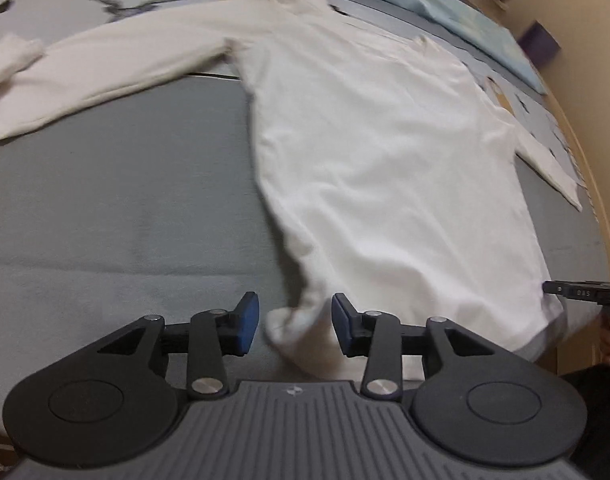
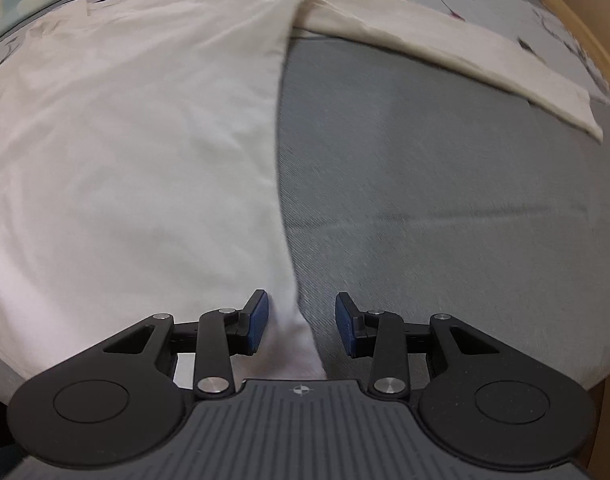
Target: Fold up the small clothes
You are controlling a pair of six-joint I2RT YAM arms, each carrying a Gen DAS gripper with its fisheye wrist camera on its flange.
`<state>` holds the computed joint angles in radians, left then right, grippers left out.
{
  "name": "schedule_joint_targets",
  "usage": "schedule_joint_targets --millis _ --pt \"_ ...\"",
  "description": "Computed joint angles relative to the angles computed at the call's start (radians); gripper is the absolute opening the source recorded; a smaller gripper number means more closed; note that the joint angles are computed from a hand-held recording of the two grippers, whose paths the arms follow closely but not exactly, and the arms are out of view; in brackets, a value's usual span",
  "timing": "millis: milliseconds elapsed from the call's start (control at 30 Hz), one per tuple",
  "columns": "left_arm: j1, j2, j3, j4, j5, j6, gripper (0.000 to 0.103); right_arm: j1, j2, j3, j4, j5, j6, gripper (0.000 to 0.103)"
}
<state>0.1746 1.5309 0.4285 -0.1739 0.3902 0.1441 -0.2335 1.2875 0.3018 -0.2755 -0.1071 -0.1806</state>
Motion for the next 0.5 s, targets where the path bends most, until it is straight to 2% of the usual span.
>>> schedule_joint_targets --millis 67,200,267,300,333,367,433,500 --pt "-0.035 0.027 -0.004 0.042 -0.005 -0.009 0.050 -0.015 0.015 0.006 -0.015 -0.008 -0.037 0.040" --pt "-0.117 0.086 0.000 0.091 -0.073 -0.019 0.048 -0.039 0.018 0.006 -0.037 -0.023 -0.120 0.041" --pt "-0.127 0.088 -0.004 0.085 -0.080 0.014 0.029 -0.065 0.029 0.016 -0.058 -0.051 -0.157 0.039" --pt "-0.127 0.084 -0.007 0.074 -0.068 0.037 0.011 -0.076 0.034 0.018 -0.066 -0.066 -0.177 0.031" --pt "-0.120 0.061 -0.016 0.060 -0.059 0.067 0.011 -0.089 0.035 0.023 -0.083 -0.088 -0.204 0.014" --pt "-0.117 0.023 -0.029 0.050 -0.059 0.091 0.010 -0.095 0.033 0.026 -0.095 -0.102 -0.223 0.005" --pt "-0.040 -0.087 -0.041 -0.033 0.008 0.143 0.008 -0.108 -0.005 0.027 -0.116 -0.118 -0.248 0.005" --pt "0.116 -0.203 -0.038 -0.157 0.154 0.194 0.008 -0.186 -0.052 0.054 -0.171 -0.201 -0.257 0.004"
